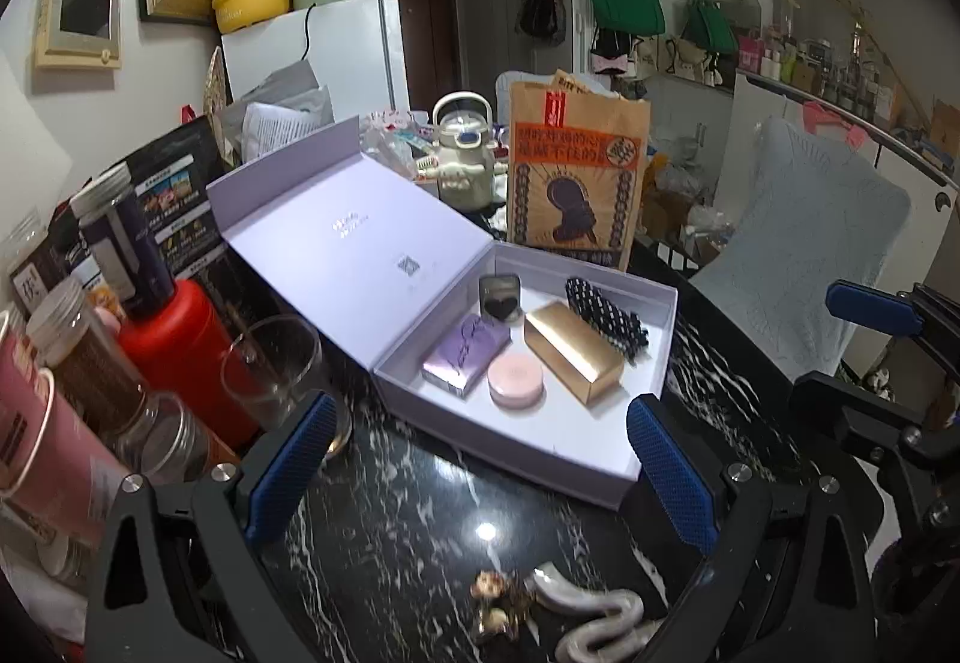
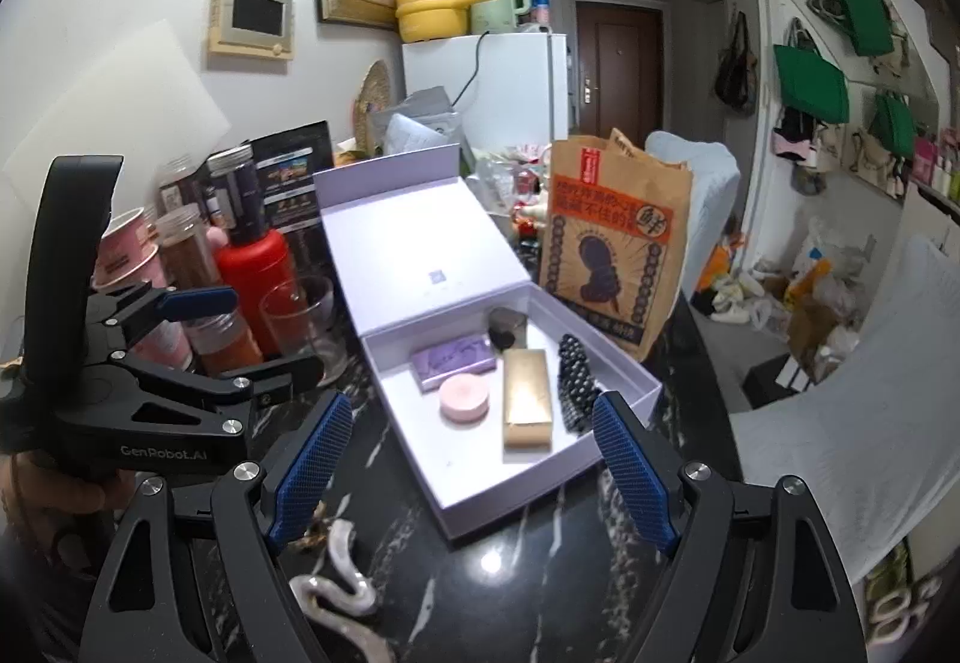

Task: Organize rigid objects
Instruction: 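Withdraw both open tools from the lavender box back over the table, then move the left tool to the gold cat clip while the right tool approaches the white claw clip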

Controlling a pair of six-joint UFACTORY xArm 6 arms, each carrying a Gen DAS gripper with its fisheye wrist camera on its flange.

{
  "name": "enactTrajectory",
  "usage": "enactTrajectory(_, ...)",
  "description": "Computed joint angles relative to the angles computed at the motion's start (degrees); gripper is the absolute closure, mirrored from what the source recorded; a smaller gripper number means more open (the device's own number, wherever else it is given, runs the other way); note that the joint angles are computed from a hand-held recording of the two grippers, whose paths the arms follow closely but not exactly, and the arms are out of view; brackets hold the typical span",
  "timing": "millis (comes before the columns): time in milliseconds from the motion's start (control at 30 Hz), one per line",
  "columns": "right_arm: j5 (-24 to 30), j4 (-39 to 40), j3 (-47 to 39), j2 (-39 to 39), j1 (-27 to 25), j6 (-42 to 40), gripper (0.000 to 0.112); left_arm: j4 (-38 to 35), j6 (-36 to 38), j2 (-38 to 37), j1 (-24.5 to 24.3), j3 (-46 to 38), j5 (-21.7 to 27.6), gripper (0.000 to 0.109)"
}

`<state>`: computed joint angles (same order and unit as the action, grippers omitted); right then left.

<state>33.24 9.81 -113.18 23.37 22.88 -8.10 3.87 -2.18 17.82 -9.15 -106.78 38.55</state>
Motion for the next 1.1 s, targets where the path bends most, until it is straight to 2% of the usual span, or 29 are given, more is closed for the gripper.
enactTrajectory(300,-3.74,3.96,10.21,-5.43,1.35,-2.63,0.029,-1.63,2.36,-6.41,-0.14,9.98,-3.01,0.01)
enactTrajectory(800,-6.43,12.21,23.33,-11.08,1.98,-6.87,0.029,-4.75,3.22,-10.17,-0.14,18.52,-1.57,0.01)
enactTrajectory(1100,-6.28,19.1,28.55,-12.93,1.61,-12.39,0.029,-10.49,5.89,-12.39,0.05,23.82,-0.58,0.01)
